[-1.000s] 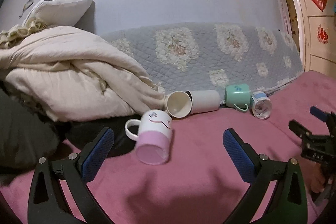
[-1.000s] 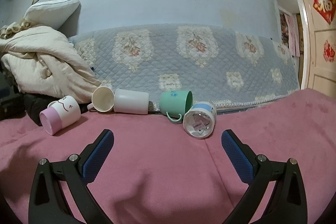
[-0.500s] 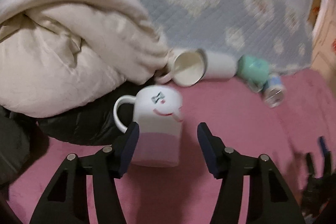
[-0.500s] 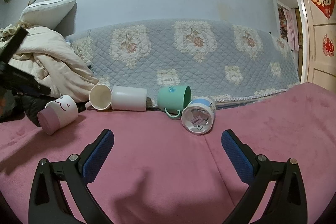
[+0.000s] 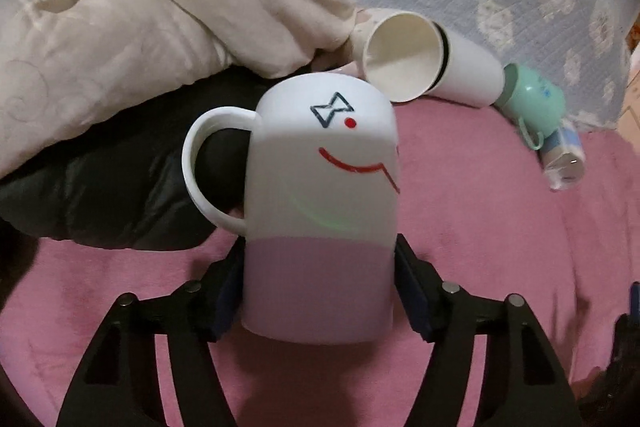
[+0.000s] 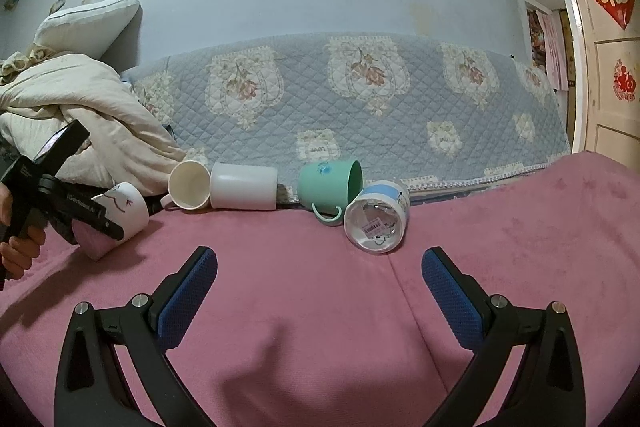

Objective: Flip cup upright
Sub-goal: 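Lift the pink-based mug with the left tool and carry it toward the right tool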

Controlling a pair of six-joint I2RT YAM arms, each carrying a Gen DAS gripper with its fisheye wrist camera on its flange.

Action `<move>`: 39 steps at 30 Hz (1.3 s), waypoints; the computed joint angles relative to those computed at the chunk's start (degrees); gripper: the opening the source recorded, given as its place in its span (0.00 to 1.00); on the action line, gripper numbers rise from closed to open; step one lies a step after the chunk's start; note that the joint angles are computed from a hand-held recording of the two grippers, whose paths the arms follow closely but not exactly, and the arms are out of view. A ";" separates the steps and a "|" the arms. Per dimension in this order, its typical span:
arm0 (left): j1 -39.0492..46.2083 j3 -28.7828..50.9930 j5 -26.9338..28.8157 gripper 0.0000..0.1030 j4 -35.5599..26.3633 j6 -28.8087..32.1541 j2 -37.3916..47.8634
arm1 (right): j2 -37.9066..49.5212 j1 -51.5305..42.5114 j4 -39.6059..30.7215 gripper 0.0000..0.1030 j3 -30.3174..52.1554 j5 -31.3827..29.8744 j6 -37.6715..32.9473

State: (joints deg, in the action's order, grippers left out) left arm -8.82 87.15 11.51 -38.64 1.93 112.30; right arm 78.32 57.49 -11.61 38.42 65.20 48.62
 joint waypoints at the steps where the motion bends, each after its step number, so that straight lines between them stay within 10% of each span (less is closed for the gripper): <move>1: 0.03 -1.33 0.26 0.64 0.82 -0.75 -1.23 | 0.24 -0.04 0.30 1.00 0.06 0.05 -0.16; 14: -7.26 -23.99 9.62 0.64 0.27 -12.13 -25.84 | -0.64 -0.06 -0.03 1.00 -0.56 0.84 1.15; 21: -12.14 -26.15 4.91 0.64 0.35 -18.77 -25.12 | -1.79 -0.66 -1.33 1.00 -0.90 0.39 2.93; 34: -10.14 -35.31 4.37 0.83 7.37 -11.41 -36.23 | -2.21 -1.06 -0.96 1.00 -1.24 -0.18 2.81; 39: -6.27 -44.51 -0.20 0.89 19.14 -4.86 -49.51 | -2.21 -1.46 -0.99 1.00 -1.26 -1.06 3.22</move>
State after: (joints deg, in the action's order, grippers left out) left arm -15.09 42.63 11.32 -19.50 -2.93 62.79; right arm 76.12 56.03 -12.60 37.16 64.14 51.84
